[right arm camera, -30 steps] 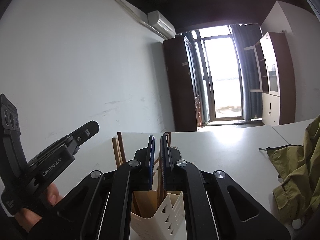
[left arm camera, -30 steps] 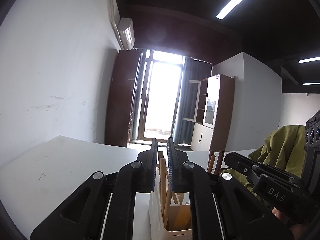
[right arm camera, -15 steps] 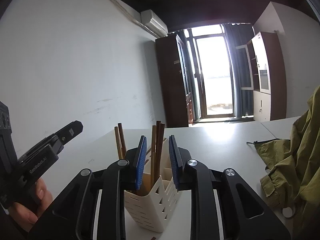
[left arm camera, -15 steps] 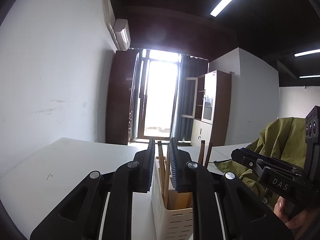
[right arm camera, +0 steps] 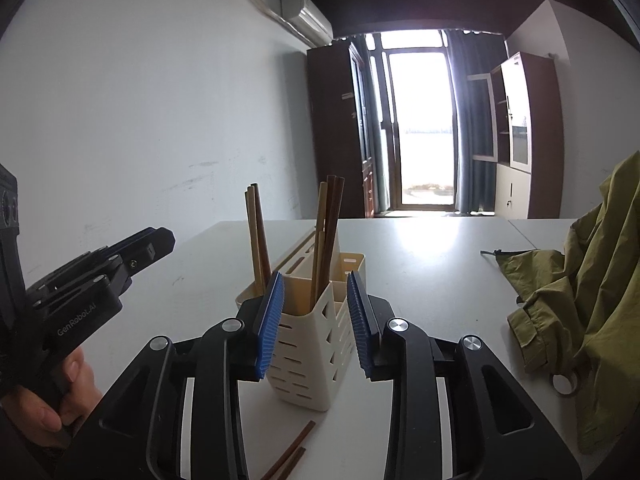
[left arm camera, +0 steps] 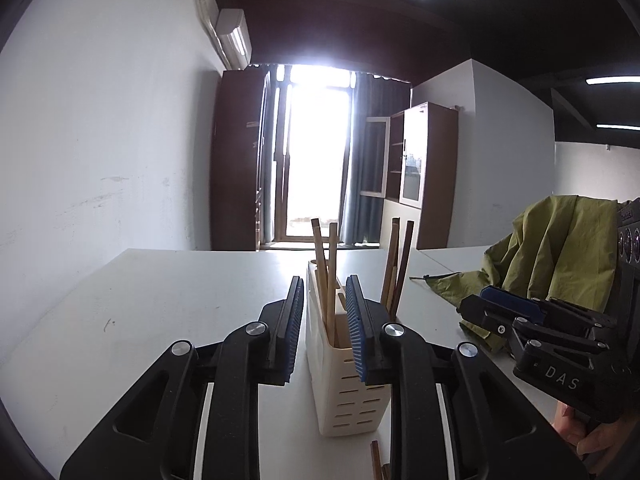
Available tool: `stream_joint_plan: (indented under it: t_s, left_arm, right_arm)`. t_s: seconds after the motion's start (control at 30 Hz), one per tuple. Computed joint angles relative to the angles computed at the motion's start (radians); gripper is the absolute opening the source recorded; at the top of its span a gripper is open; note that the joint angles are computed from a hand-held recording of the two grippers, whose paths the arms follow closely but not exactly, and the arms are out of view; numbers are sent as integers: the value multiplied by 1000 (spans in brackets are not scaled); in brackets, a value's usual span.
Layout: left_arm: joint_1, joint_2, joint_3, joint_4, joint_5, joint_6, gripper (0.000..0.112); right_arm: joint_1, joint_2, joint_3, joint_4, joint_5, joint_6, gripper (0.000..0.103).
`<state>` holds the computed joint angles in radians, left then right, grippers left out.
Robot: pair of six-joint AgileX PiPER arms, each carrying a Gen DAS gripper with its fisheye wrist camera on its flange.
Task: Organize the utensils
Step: 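Move the open right gripper down to the last two dark brown chopsticks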
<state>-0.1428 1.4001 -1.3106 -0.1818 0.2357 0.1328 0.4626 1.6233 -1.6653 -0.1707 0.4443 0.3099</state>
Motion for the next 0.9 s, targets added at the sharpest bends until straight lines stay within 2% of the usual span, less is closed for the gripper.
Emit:
stream_joint_plan:
  t_s: [0.07, 0.13, 0.23, 0.5, 0.8, 0.9]
  left_arm:
    - [16, 2, -8, -69, 41, 57, 23]
    - [20, 2, -9, -82, 69, 72, 24]
    - [14, -9, 7, -63, 71, 73, 29]
    - [0, -23, 35, -50, 100, 71, 34]
    - [-30, -38, 55, 15, 109, 20, 39]
    - [-28, -26, 45, -27, 136, 62, 40]
  right_arm:
    - [3, 2, -1, 37, 30, -31, 34]
    - [19, 3, 3, 6, 59, -21, 38]
    - [30, 0, 23, 17, 89, -31, 40]
    - [32, -8, 149, 40, 98, 16, 44]
    - [34, 51, 145, 98, 172, -10, 47]
    - [46, 73, 138, 81, 194, 8, 47]
